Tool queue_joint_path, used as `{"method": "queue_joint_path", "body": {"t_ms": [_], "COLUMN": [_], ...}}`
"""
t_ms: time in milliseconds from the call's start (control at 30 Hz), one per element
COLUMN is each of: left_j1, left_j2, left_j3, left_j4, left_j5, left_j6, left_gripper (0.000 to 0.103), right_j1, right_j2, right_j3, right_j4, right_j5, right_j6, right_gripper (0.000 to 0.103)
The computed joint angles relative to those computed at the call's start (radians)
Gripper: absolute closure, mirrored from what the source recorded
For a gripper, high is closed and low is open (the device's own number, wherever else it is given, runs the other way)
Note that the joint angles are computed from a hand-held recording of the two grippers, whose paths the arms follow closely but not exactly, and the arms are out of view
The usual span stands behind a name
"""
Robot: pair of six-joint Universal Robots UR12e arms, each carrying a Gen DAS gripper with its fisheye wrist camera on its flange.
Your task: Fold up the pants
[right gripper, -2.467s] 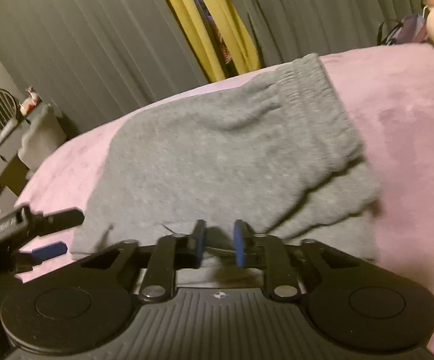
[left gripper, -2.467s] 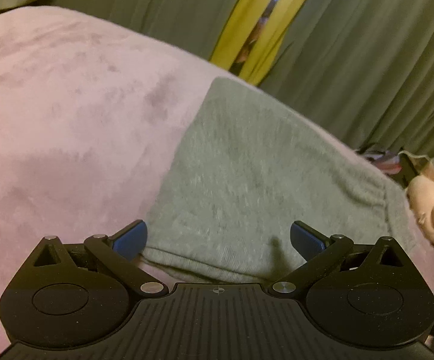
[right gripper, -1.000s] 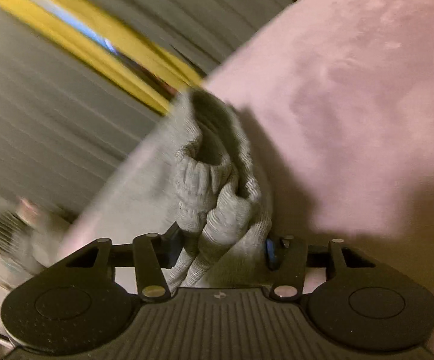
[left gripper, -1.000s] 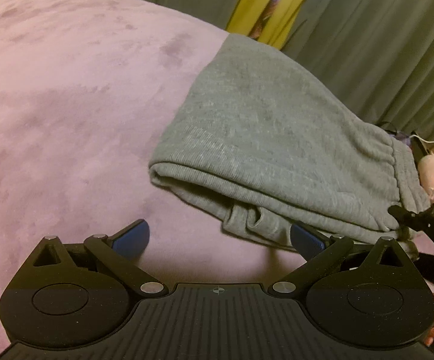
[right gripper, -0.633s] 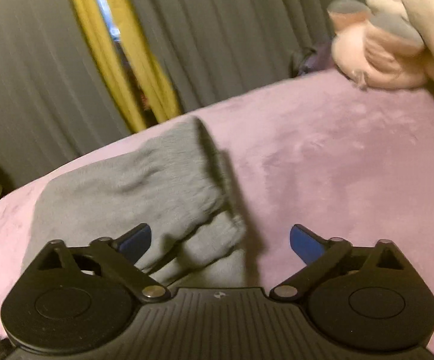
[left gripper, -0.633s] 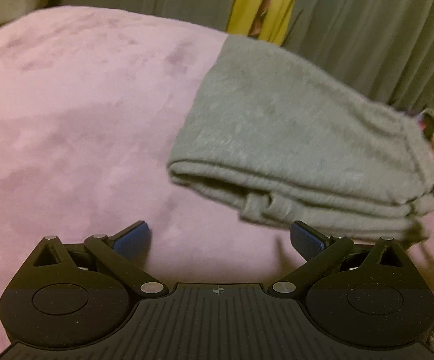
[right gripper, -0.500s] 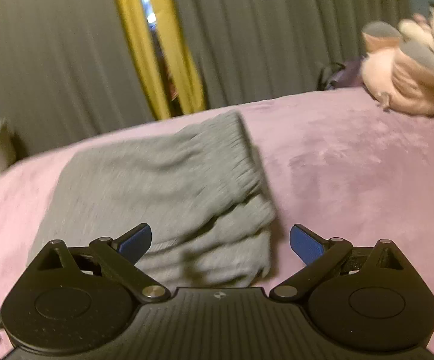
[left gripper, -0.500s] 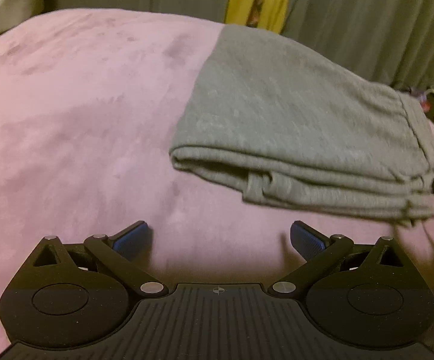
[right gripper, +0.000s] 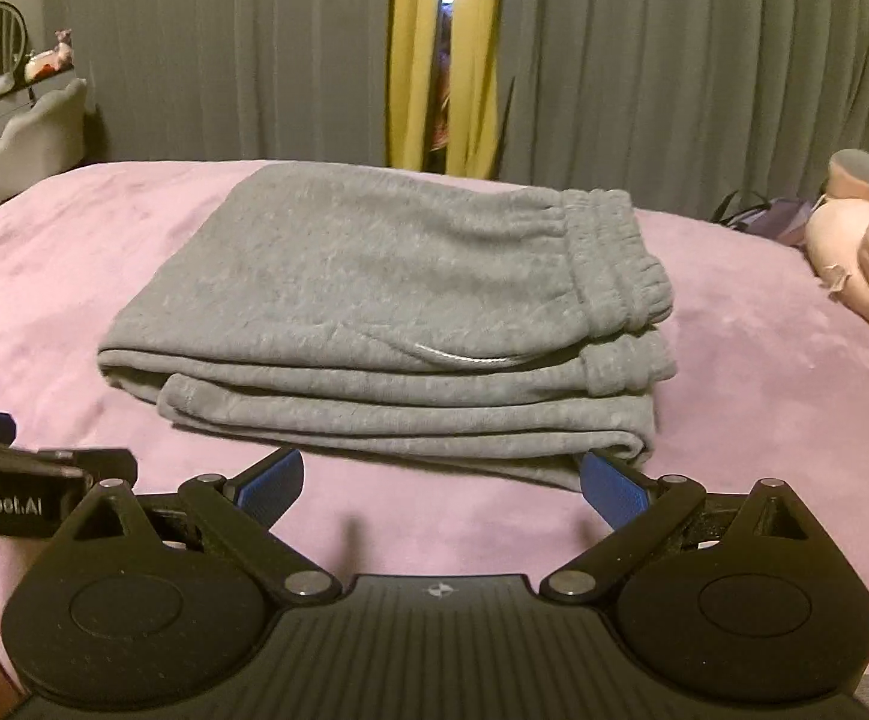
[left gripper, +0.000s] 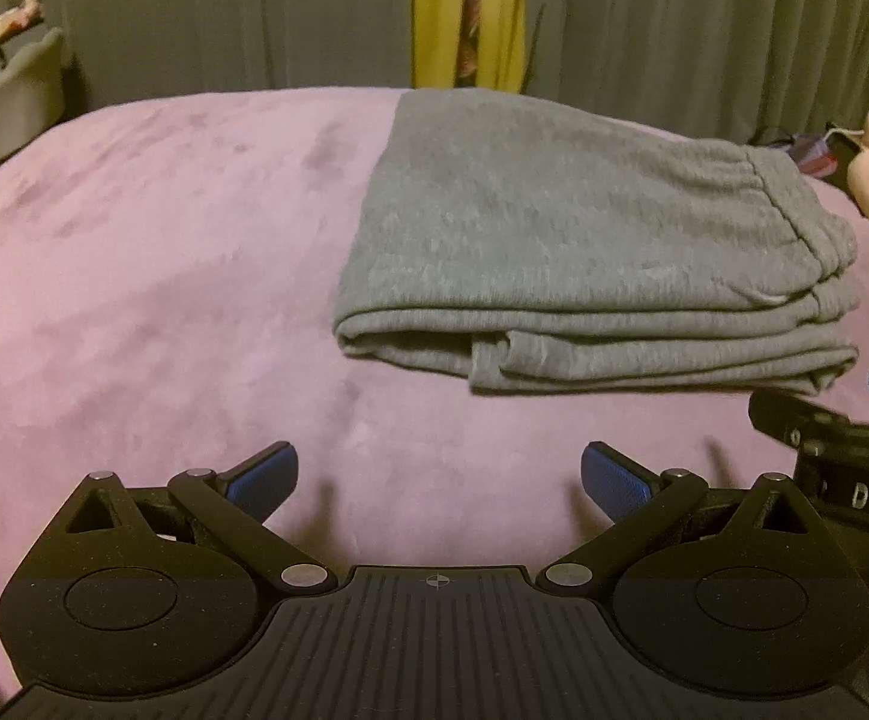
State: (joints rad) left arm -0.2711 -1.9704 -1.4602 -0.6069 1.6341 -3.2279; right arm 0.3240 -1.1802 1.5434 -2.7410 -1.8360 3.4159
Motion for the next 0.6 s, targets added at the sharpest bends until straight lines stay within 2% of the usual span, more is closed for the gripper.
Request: {"method": "queue_joint_path", "body": {"t_ms": [133, 333, 600], "left_j1": [0.004, 0.015, 0.009], "left_j2": [0.004, 0.001, -0.003], "left_j3": [-0.012, -0.005, -0.002], "left_j4": [0.003, -0.035, -0.046], "left_j5": [-0.015, -0.05, -0.047], "left_j6": [0.017, -0.02, 0.003], "left_gripper": [0.0, 0.0, 0.0], "right_j1": [-0.001, 0.004, 0.0], "right_j2": [0.004, 0.01, 0.011], "right_j3": [-0.008, -0.018, -0.02], "right_j4": [0.032, 0.05, 0.057], "right_j5": [-0.013, -0.015, 0.0], "right_j6": [0.022, -0.021, -0.012], "right_gripper": [0.004, 0.004, 0.004]}}
